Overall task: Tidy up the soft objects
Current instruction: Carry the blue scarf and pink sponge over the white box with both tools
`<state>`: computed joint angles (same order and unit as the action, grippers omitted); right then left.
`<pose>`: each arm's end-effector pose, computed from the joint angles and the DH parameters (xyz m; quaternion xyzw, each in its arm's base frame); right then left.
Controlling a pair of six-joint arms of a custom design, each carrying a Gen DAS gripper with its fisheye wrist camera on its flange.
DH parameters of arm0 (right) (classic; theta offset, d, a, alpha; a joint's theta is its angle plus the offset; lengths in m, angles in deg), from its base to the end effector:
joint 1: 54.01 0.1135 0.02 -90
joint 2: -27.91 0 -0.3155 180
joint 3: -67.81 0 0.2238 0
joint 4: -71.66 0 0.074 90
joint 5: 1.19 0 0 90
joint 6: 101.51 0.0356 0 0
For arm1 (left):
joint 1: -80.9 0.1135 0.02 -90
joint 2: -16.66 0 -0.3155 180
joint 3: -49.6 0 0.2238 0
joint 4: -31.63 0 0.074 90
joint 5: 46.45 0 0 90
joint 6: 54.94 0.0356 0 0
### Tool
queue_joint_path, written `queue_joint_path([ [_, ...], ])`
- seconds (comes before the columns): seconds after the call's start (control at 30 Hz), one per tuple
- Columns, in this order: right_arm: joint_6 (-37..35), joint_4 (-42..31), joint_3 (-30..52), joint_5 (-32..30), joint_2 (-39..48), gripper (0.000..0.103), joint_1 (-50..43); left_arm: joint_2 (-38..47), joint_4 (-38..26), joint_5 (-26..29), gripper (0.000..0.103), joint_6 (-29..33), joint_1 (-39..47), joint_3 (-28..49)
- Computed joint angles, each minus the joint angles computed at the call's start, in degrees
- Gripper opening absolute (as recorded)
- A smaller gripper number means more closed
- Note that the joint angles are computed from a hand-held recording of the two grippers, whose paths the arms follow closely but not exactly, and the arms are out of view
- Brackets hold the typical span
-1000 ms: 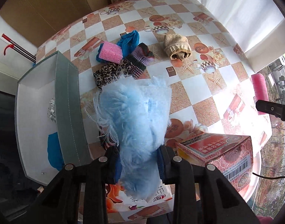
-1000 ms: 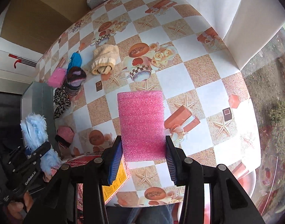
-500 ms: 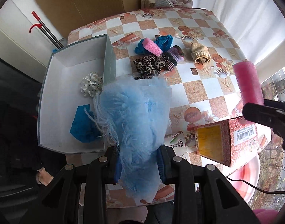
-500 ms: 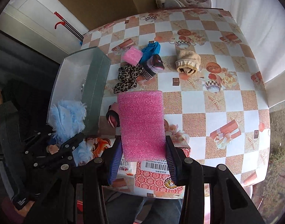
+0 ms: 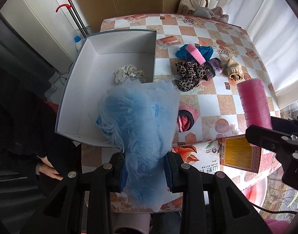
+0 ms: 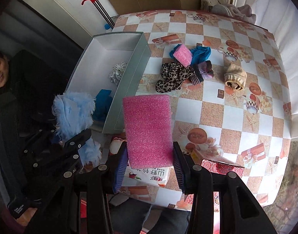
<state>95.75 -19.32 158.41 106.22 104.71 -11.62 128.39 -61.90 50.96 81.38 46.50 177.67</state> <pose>0.1470 0.1197 0.3688 0.5411 0.8200 0.0671 0.1740 0.3075 -0.2161 0.3630 0.6477 0.7510 -0.0523 0.1174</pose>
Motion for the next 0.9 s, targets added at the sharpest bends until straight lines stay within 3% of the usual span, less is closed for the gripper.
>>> queue_joint_path([
  [0.23, -7.7, 1.4, 3.1, -1.9, 3.5, 0.045, -4.9, 3.6, -3.7, 0.5, 0.034, -0.6, 2.1, 7.0],
  [0.9, -19.5, 3.8, 6.2, -4.8, 7.4, 0.045, -13.2, 13.2, -11.4, -1.0, 0.034, -3.2, 3.4, 24.4],
])
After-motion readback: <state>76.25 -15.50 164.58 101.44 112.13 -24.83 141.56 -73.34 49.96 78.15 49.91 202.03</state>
